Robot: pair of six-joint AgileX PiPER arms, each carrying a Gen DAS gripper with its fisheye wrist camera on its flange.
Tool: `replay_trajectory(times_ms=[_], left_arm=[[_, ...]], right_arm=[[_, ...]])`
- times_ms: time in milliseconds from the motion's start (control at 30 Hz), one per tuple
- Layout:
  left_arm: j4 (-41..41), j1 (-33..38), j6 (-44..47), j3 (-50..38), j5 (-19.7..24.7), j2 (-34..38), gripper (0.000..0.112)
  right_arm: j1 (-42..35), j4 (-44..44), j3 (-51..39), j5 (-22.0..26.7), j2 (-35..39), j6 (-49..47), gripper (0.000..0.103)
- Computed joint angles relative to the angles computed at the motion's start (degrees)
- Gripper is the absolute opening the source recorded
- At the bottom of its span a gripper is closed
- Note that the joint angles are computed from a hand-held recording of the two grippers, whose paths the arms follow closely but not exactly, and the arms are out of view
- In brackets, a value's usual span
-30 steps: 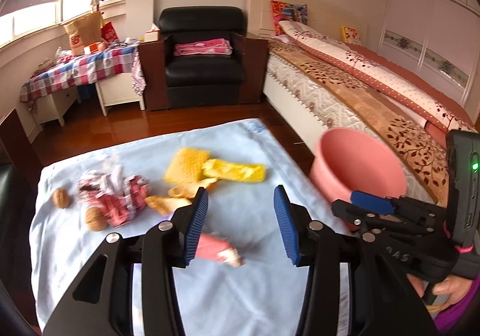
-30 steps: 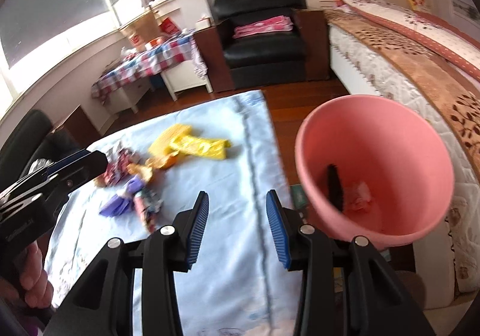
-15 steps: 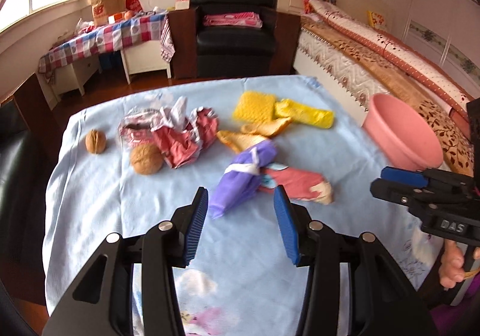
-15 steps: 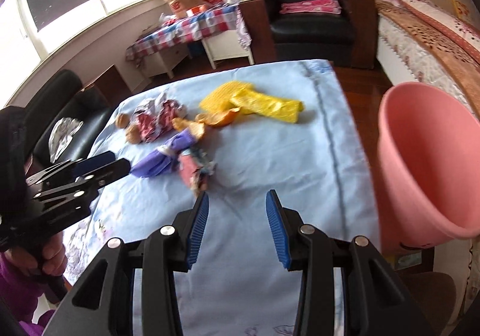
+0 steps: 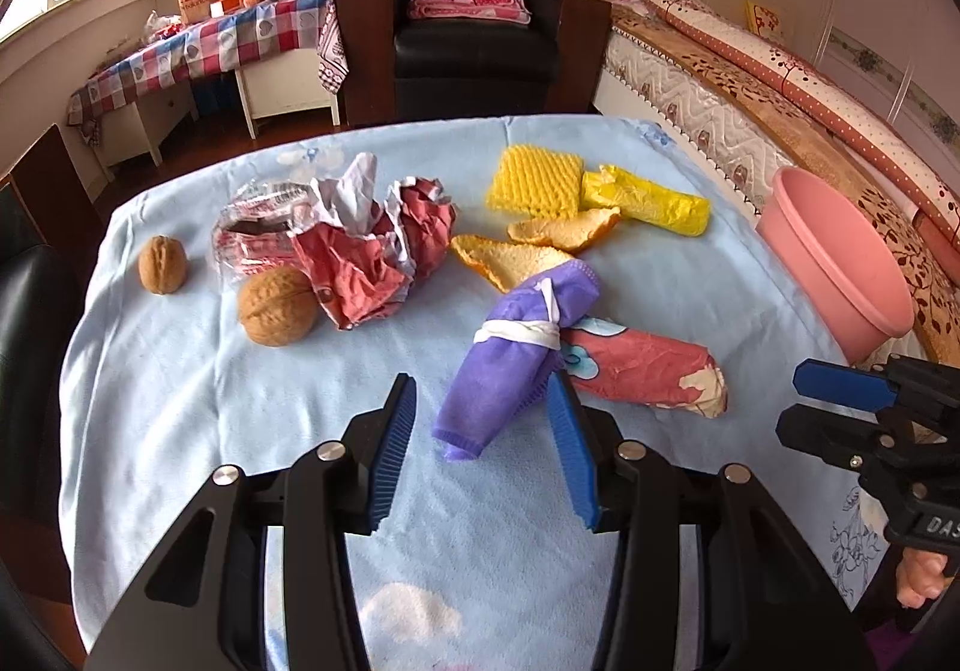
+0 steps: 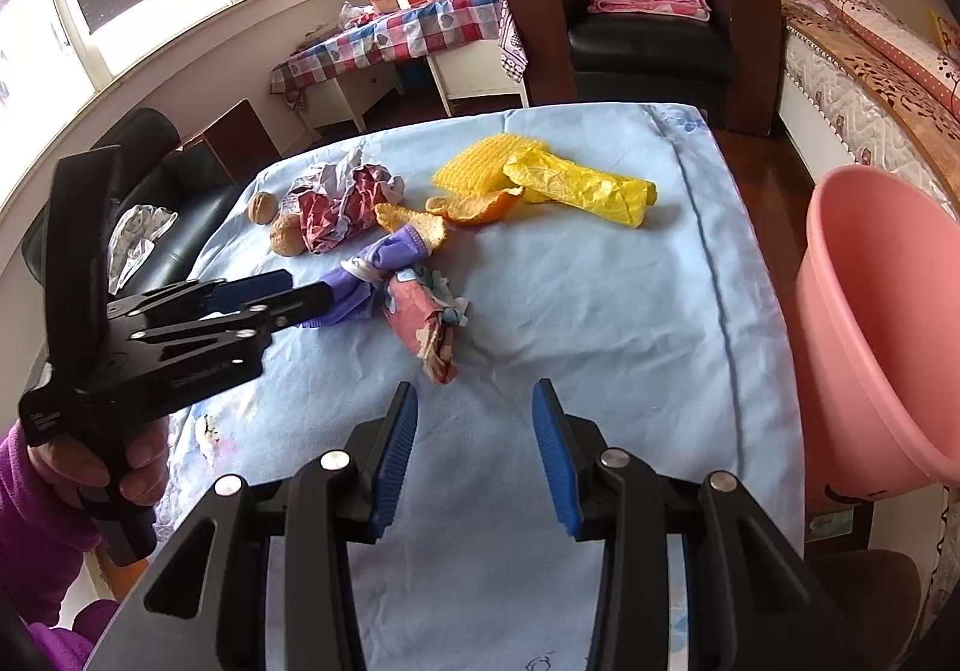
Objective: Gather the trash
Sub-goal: 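Grasp the purple cloth bundle with the left tool while the right tool grasps the pink printed cloth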
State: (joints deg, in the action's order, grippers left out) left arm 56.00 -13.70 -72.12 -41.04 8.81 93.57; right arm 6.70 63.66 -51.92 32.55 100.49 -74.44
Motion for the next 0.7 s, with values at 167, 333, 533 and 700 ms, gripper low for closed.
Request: replay_trajectory(times_ms=[167, 333, 533, 700], left_arm=[[-0.91, -0.67, 1.22, -2.12, 0.94, 3.21, 0.046], [-1.47, -0.39, 2.58, -2.10, 0.12, 3.79, 0.030], [0.48, 0.27, 0.18, 0.76, -2.21, 1.42, 0.020], [4.76, 0.09, -5.71, 3.19, -1.98, -1.70, 0.019]], right_arm=[[0.60, 0.05, -0.09, 0.21, -0.11, -0.24, 0.039], [1.86, -0.25, -0.82, -0.60, -0.10, 0.26, 0.045], [3.90, -1.18, -5.39, -0.11, 2.53, 2.28, 0.052], [6.63, -5.12, -9.91, -0.06, 6.60, 6.63, 0.055]])
